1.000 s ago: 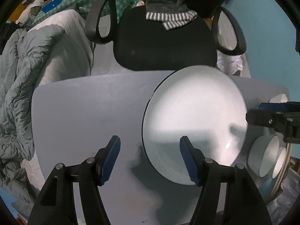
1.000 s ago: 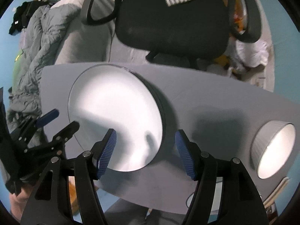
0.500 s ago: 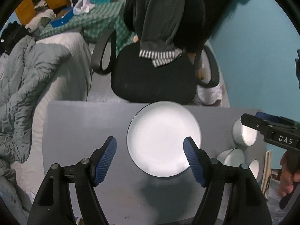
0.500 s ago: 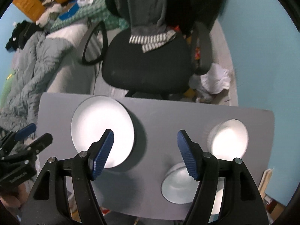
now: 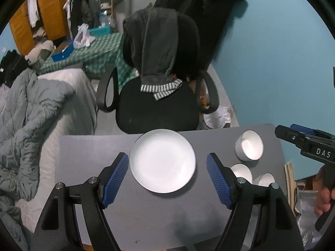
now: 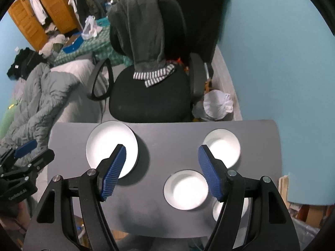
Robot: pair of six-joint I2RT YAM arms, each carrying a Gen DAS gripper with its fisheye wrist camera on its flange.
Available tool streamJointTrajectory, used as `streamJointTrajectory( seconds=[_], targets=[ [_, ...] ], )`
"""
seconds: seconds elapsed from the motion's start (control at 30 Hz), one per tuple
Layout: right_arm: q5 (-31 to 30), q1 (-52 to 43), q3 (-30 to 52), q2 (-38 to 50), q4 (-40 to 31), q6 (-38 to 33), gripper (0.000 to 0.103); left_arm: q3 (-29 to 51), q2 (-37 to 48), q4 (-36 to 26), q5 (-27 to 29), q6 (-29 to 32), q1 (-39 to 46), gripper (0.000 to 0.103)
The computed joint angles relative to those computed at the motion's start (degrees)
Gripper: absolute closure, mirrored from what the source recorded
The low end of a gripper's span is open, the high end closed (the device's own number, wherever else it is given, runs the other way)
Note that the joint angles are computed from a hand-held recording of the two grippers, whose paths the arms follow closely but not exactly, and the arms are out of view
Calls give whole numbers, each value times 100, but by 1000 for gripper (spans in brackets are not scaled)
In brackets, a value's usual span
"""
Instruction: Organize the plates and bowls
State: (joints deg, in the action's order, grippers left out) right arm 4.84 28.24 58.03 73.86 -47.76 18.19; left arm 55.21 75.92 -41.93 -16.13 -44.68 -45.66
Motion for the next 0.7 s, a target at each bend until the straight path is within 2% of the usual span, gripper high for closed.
streamJointTrajectory(
  seconds=[0.43,0.5,0.7],
  targets=[
    [692,344,15,-1552,-991,268,32,901,-201,-855,-992,-307,-1203,20],
    [823,404,3,-1746,-1133,342,32,992,-201,-875,-1069,-349,-1363,16],
    [1226,532,-76,-2100,-1485,575,32,1184,-62,-870,-1204,-339,-1722,16]
  ],
)
